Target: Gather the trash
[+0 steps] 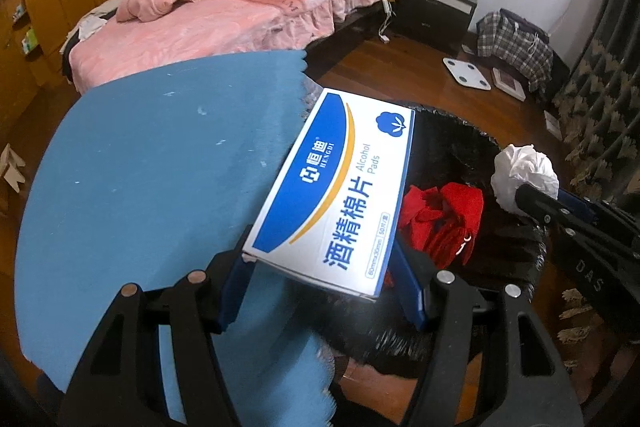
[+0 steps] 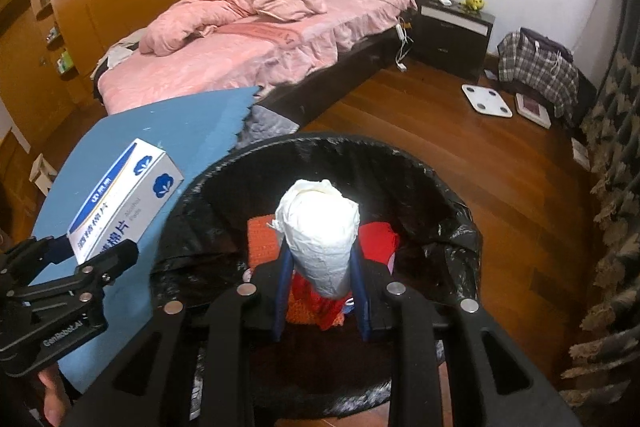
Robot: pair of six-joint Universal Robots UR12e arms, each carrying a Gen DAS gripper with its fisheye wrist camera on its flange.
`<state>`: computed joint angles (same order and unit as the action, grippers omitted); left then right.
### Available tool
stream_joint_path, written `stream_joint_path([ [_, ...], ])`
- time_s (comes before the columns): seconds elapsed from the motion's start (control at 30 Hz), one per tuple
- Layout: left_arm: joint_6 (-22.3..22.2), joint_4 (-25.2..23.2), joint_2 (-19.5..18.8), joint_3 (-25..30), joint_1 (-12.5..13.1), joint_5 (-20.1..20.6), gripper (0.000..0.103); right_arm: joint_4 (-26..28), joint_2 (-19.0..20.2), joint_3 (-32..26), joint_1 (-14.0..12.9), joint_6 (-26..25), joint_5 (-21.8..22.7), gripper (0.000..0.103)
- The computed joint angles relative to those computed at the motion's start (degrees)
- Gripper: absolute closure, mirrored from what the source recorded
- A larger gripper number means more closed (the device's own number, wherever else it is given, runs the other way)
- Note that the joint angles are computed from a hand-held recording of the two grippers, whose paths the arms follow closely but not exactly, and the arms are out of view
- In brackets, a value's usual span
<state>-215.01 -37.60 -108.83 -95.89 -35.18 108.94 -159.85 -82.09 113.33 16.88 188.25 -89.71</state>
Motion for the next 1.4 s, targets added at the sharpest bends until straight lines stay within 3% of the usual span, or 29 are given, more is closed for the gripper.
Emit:
stream_joint_path([
  [0.33, 2.93, -1.10, -5.43, 4.80, 0.41, -2.44, 0.040, 1.31, 3.52, -1.70, -2.81, -0.35, 2.49, 0.072],
  [0.43, 4.05, -1.98, -6.32, 5.22, 0.54, -2.47, 0.028, 1.96, 4.20, -1.93, -3.21, -0.21, 2.53, 0.064],
  [0.6, 5.02, -1.95, -6.34, 4.34, 0.83, -2.83, 0.028, 2.10, 4.30, -1.01, -3.47, 0.50, 2.92, 0.063],
  [0.73, 4.96, -1.20, -5.13, 2.60, 1.38, -3.56, 0.025, 2.32, 3.81, -0.32, -3.43, 1.19, 2.27, 0.063],
  [0.93, 5.71, 1.09, -2.80, 0.21, 1.09, -1.18, 0.014, 2.44, 2.47, 0.85, -2.26, 3.20, 1.00, 0.060],
  [1.1, 6.23, 2.96, -0.29, -2.00, 0.95, -0.97, 0.010, 1.45, 1.05, 1.87, 0.16, 5.16, -2.95, 0.042],
  [1.33, 4.69, 4.71, 4.41, -6.11, 1.49, -1.13, 0.009, 0.21, -2.01, 3.58, 2.63, 9.46, -6.25, 0.030],
  [1.4, 4.39, 5.43, 6.06, -7.52, 1.56, -0.82, 0.009, -0.71, -3.03, 4.12, 3.80, 11.48, -8.24, 0.020],
])
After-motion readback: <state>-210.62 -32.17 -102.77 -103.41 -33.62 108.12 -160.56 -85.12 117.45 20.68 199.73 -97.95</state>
